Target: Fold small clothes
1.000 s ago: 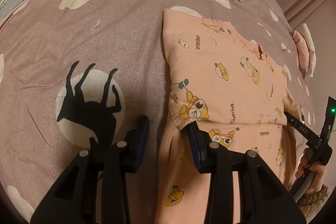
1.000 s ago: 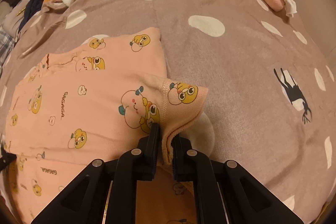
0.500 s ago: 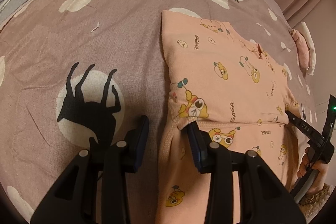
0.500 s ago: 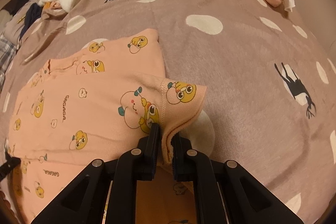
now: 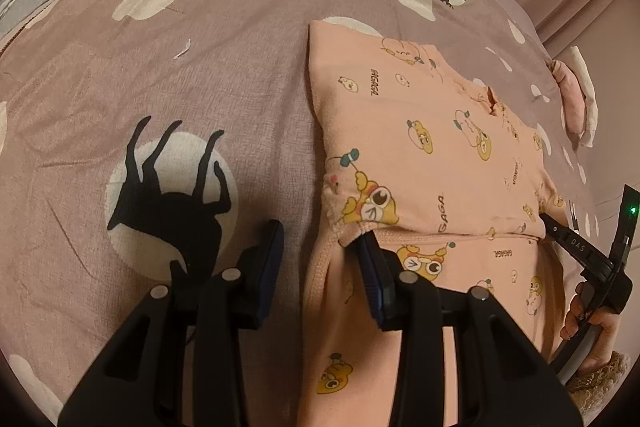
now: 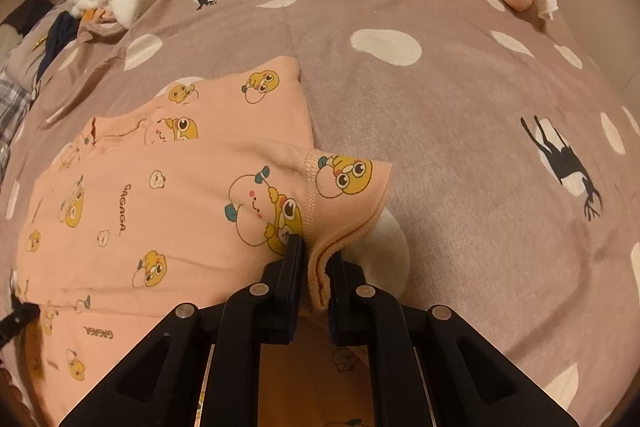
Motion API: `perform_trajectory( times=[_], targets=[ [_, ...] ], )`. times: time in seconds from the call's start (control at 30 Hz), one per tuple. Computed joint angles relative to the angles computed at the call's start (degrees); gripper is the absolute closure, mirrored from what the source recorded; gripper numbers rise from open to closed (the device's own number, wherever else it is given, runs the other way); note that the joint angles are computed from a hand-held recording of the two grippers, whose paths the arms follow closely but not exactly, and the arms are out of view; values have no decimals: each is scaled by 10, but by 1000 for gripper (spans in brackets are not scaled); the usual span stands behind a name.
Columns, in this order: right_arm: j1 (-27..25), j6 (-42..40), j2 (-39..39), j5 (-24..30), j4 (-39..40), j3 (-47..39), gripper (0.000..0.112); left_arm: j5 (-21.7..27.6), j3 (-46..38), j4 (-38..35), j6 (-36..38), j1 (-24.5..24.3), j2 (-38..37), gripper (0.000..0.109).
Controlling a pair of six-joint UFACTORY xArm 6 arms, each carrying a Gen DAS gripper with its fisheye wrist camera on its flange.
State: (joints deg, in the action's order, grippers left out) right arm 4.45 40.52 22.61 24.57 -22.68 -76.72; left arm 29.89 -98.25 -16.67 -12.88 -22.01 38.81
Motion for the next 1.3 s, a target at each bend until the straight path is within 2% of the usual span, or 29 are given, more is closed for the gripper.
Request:
perform_trajectory(
  times=[0.67,0.87,1.3],
  targets=[
    [-2,-8,-1,-8,6,4,107,-3,-1,-1,0,-1,1,69],
    [-1,4,0,-7,-8,3,107,0,0,-26,19,1,0,69],
    [-1,7,0,-8,-13,4,106,-3,0,-9,4,-1,0,69]
  ],
)
